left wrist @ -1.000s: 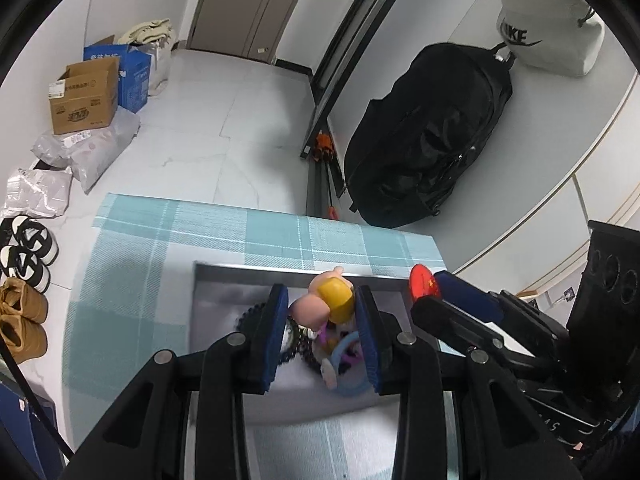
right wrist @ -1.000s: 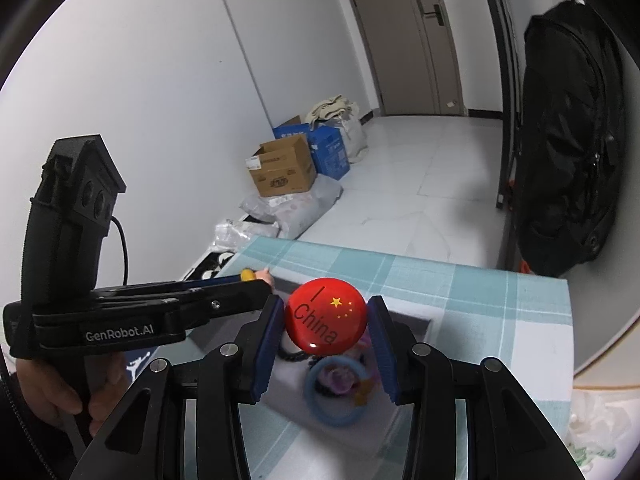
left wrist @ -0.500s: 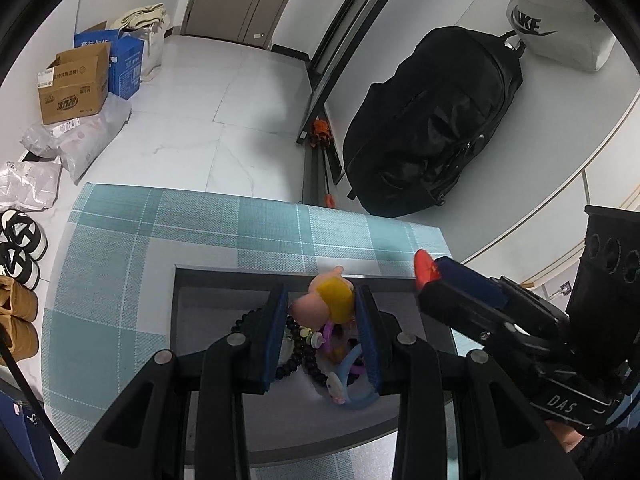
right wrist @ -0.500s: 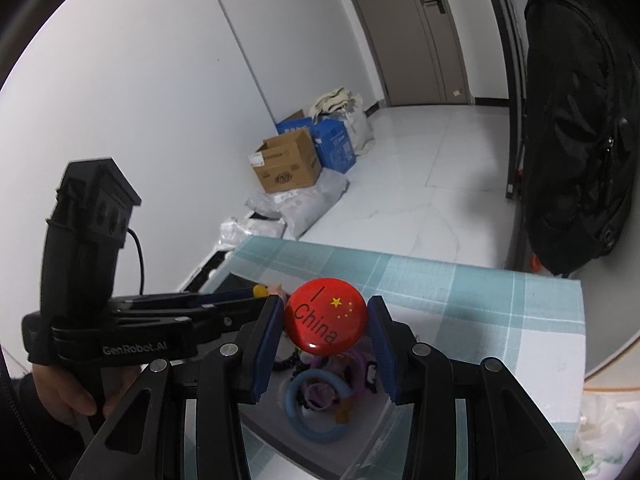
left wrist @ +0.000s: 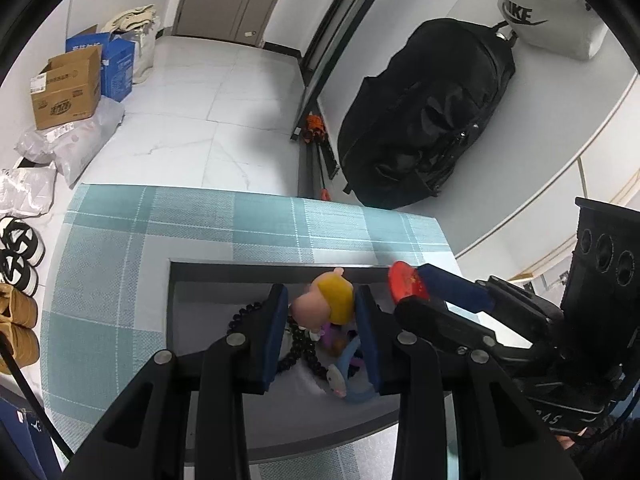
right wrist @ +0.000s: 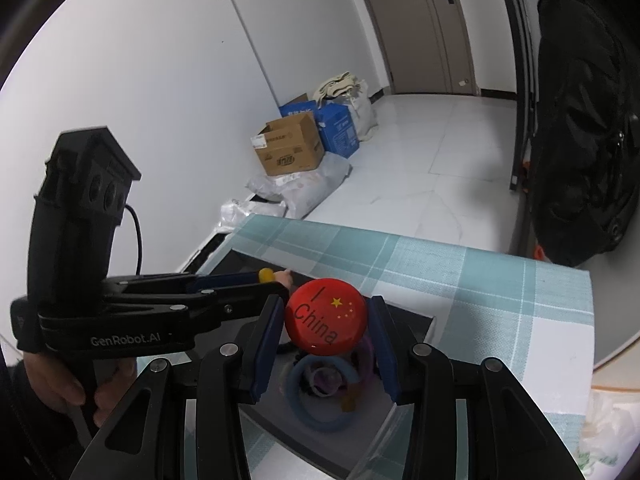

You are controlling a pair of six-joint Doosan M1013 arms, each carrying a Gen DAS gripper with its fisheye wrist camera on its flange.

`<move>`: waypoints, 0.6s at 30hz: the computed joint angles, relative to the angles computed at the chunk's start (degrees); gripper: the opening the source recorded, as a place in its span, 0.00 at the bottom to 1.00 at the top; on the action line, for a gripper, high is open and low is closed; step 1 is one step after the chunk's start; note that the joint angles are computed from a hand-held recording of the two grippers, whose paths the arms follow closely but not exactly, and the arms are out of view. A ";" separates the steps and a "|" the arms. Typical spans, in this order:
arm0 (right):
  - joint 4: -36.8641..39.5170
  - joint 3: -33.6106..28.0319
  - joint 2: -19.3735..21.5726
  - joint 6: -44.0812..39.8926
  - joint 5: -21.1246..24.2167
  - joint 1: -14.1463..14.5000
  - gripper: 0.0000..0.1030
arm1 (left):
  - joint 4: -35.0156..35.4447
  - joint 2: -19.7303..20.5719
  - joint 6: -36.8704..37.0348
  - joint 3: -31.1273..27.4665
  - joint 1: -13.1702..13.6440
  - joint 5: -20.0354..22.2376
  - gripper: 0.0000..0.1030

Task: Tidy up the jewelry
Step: 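Carry doll and red badge into the white box and open both tools, then withdraw both open tools from the box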

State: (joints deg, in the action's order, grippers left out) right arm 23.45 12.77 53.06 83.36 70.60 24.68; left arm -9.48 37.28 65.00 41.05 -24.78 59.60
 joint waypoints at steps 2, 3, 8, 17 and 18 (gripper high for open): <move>-0.09 0.28 -0.14 -0.15 -0.05 0.04 0.41 | 0.17 0.09 0.11 -0.19 -0.03 0.50 0.28; -0.19 0.96 -0.49 -0.17 -0.47 0.03 0.42 | 0.42 0.23 -0.01 -0.45 -0.06 0.94 0.32; -0.98 8.44 -4.43 0.66 -4.96 -0.23 0.59 | 1.08 -0.56 -1.41 0.97 0.01 -0.20 0.43; -0.18 17.14 -9.20 0.22 -13.47 -0.32 0.68 | 14.08 -1.83 -7.38 2.27 -2.32 -0.78 0.47; -0.52 18.01 -9.70 0.67 -14.35 -0.23 0.69 | 16.29 -2.10 -8.50 2.69 -2.65 -0.84 0.47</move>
